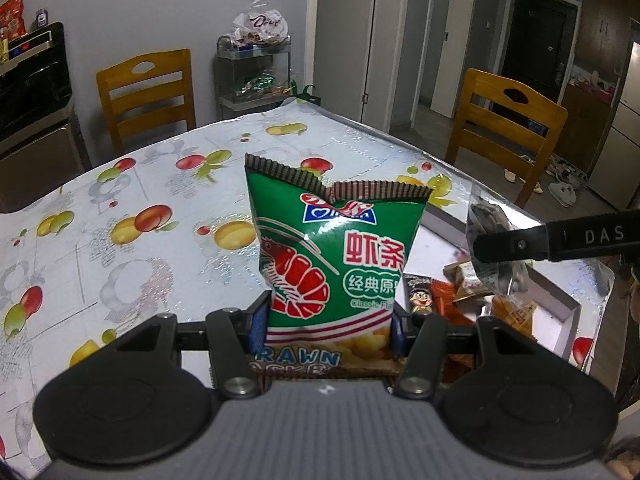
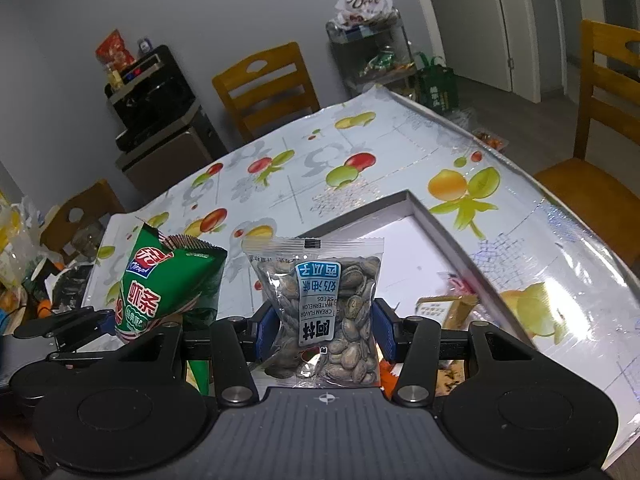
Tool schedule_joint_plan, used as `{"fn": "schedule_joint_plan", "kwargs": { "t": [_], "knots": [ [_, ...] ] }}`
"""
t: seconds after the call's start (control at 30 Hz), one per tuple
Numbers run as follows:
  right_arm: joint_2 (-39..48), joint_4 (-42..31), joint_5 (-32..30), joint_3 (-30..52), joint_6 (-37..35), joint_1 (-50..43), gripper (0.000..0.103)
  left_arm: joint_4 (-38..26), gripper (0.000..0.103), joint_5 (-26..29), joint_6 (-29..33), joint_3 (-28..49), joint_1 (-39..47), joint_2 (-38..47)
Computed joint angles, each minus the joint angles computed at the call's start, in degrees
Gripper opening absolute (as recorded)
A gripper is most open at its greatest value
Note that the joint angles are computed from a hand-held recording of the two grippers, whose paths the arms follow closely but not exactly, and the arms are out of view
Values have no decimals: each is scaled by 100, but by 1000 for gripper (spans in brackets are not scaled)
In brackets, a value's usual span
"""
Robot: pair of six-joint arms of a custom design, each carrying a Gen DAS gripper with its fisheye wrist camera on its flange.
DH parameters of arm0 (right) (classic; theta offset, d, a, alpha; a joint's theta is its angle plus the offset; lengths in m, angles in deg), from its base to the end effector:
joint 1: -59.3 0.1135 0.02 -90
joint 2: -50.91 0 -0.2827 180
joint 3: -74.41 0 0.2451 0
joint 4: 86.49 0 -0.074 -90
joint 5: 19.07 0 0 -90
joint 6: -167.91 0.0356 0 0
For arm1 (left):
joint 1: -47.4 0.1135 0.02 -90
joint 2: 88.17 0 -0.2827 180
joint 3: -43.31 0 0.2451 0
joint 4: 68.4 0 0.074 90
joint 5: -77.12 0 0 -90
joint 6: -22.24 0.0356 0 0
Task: Organize snacks
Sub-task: 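Lift the shrimp-cracker bag and pistachio bag with both tools over the grey box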
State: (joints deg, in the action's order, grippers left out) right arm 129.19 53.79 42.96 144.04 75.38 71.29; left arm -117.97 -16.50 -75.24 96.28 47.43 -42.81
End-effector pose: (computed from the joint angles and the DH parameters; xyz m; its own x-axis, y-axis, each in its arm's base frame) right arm 0.2655 0.0734 0.2746 -0.7089 -0.1904 -0.6791 -0.5200 0.7916 0.3209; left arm 0.1457 0.0023 0.2739 -0.6567 -0.1303 -0.7428 -0.1341 0.9894 -0.0549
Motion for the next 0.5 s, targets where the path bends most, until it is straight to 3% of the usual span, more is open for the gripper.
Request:
{"fn": "schedule_joint_plan", "kwargs": {
  "t": [0.5],
  "knots": [
    [288, -188, -271, 281, -485, -657, 50, 464, 53, -427, -383, 198, -742, 730]
  ]
}}
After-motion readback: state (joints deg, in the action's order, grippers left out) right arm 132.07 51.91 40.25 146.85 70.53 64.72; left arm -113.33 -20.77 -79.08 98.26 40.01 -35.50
